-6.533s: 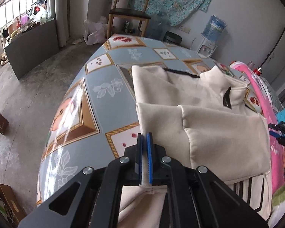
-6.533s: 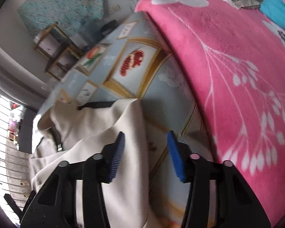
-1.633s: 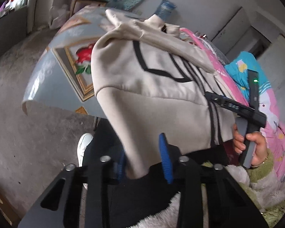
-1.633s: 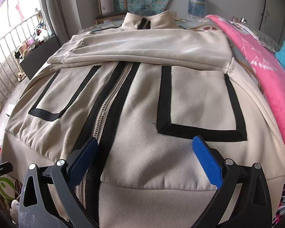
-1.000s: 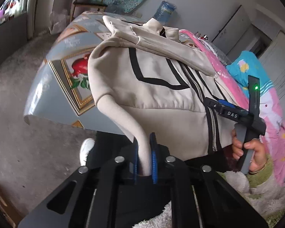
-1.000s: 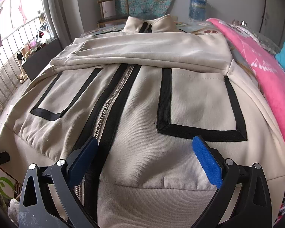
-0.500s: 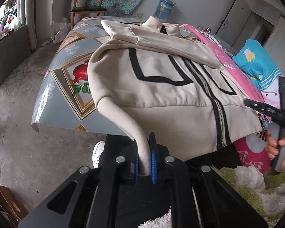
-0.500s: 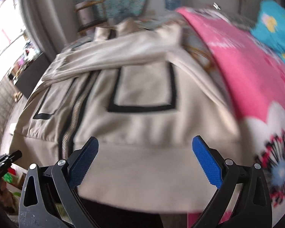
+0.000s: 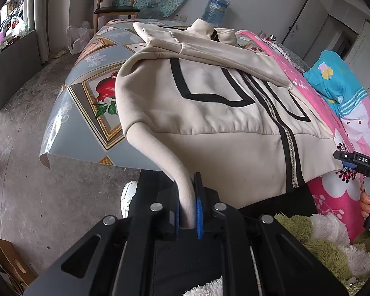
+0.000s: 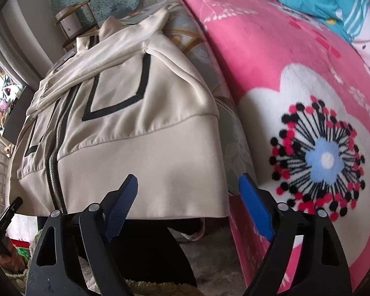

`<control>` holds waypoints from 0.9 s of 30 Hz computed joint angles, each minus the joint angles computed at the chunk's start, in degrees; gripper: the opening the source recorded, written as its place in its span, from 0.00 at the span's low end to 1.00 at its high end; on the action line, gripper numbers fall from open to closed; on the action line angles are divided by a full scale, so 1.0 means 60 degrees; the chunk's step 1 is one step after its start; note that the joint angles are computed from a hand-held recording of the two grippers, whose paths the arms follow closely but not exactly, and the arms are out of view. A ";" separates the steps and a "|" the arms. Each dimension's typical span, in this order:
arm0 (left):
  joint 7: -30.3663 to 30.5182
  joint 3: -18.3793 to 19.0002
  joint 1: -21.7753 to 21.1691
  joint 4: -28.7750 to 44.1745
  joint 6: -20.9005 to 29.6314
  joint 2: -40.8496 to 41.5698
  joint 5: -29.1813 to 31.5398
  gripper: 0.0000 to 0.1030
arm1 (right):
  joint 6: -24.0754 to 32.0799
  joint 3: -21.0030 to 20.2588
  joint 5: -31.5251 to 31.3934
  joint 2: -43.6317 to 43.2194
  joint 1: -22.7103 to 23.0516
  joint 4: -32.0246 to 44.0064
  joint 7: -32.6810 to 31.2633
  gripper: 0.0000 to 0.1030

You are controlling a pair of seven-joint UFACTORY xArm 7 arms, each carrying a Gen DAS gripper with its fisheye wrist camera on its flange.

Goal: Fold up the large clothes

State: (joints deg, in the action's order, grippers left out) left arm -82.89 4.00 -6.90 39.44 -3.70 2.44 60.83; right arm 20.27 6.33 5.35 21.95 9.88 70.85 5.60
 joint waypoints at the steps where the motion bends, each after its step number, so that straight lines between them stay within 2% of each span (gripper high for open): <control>1: -0.0165 0.0042 -0.0026 0.0033 -0.0006 0.0019 0.0173 0.09 | 0.0026 0.0028 0.0059 0.0020 -0.0047 -0.0012 -0.0038 0.71; 5: -0.0133 0.0014 -0.0008 0.0025 0.0017 0.0015 0.0146 0.09 | -0.0106 -0.0065 0.0010 -0.0064 -0.0017 -0.0231 0.0032 0.65; 11: 0.0010 -0.0183 -0.0017 0.0130 0.0480 -0.0020 0.0072 0.09 | -0.0241 -0.0432 -0.0677 -0.0358 0.0246 -0.0633 0.0497 0.46; 16: -0.0104 -0.0464 0.0088 0.0166 0.0873 -0.0238 0.0374 0.08 | -0.0390 -0.0812 -0.1694 -0.0619 0.0629 -0.1000 0.1108 0.10; 20: -0.0036 -0.0900 0.0280 0.0173 0.1276 -0.0664 0.0526 0.07 | -0.0891 -0.0882 -0.2305 -0.0959 0.0765 -0.1269 0.1446 0.05; 23: -0.0913 -0.1160 0.0612 0.0360 0.1141 -0.0853 0.1365 0.06 | -0.1244 -0.0688 -0.2189 -0.1223 0.0583 -0.1386 0.1394 0.05; 26: -0.1894 -0.1176 0.0959 0.0717 0.0609 -0.0761 0.2101 0.05 | -0.1370 -0.0297 -0.1586 -0.1248 0.0244 -0.1169 0.0942 0.05; 27: -0.2509 -0.1142 0.1082 0.0963 0.0391 -0.0668 0.2665 0.05 | -0.1364 -0.0283 -0.1523 -0.1207 0.0246 -0.1033 0.0884 0.05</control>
